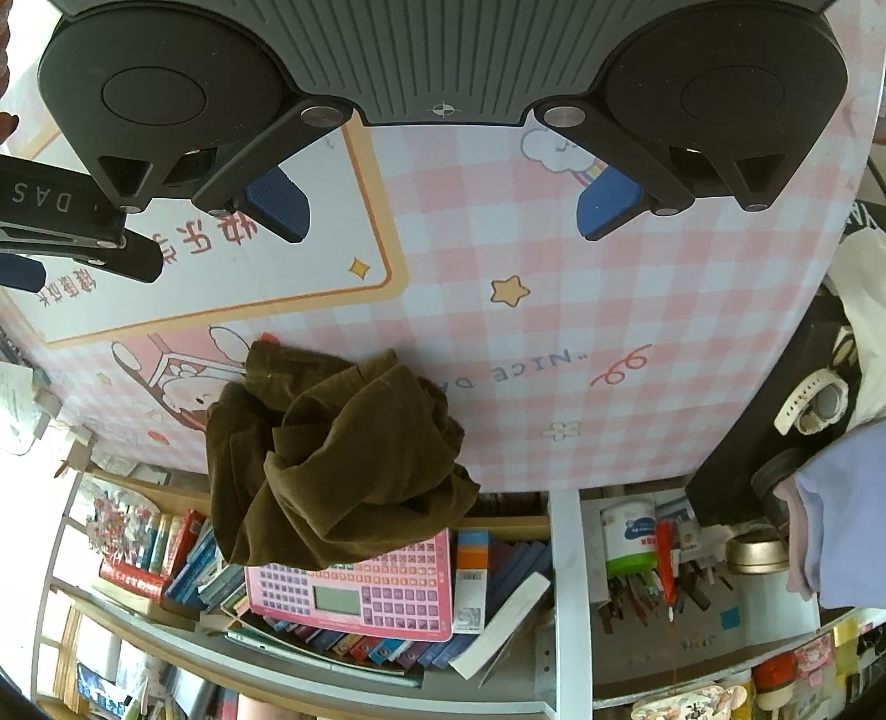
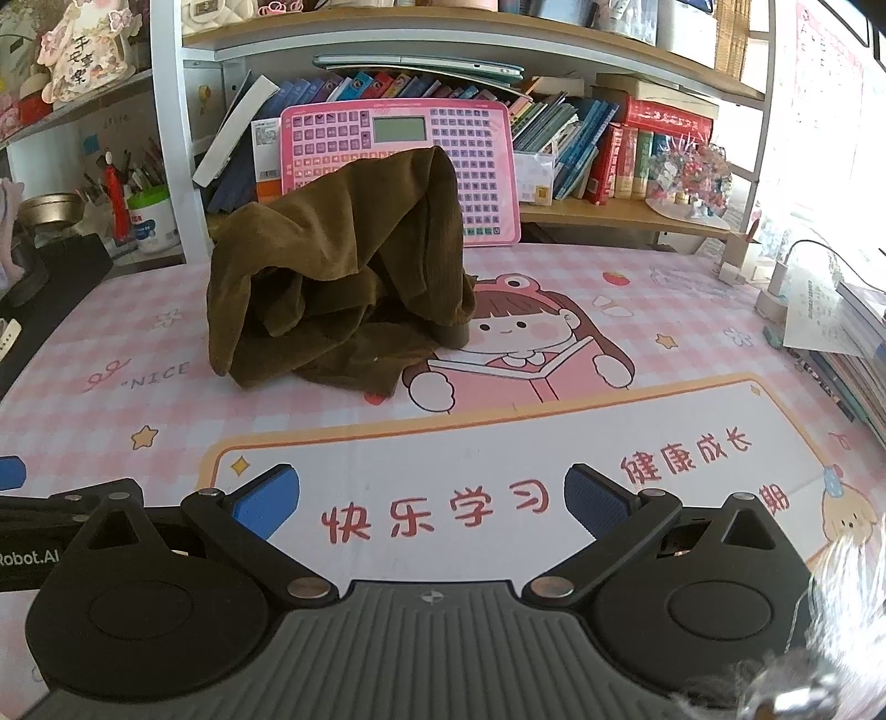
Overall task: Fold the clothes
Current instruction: 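Move both grippers toward the crumpled brown corduroy garment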
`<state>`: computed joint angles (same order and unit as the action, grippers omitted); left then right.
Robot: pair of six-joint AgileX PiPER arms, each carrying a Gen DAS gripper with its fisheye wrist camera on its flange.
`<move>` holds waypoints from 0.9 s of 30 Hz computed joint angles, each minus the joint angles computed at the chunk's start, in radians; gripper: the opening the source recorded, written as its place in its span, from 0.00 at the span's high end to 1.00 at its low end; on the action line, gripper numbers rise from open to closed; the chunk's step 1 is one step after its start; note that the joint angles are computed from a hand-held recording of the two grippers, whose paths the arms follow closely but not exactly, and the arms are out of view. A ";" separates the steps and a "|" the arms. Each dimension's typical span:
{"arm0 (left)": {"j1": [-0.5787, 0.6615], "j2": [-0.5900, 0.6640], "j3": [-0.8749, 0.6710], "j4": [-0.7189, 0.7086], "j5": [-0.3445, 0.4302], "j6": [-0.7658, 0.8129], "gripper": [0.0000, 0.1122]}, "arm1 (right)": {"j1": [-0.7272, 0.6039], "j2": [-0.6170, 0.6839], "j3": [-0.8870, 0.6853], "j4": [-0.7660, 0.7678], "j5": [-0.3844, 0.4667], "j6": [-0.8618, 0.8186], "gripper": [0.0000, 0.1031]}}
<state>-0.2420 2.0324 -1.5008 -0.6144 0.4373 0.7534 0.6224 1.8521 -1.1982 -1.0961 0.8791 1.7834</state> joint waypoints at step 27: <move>-0.133 0.007 0.020 0.245 -0.074 -0.384 0.08 | -0.142 -0.113 0.222 -0.136 -0.228 0.029 0.00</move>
<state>-0.3752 2.0396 -1.4808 -0.3697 0.3628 0.3696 0.4808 1.7391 -0.9761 -1.2320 0.6515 1.8123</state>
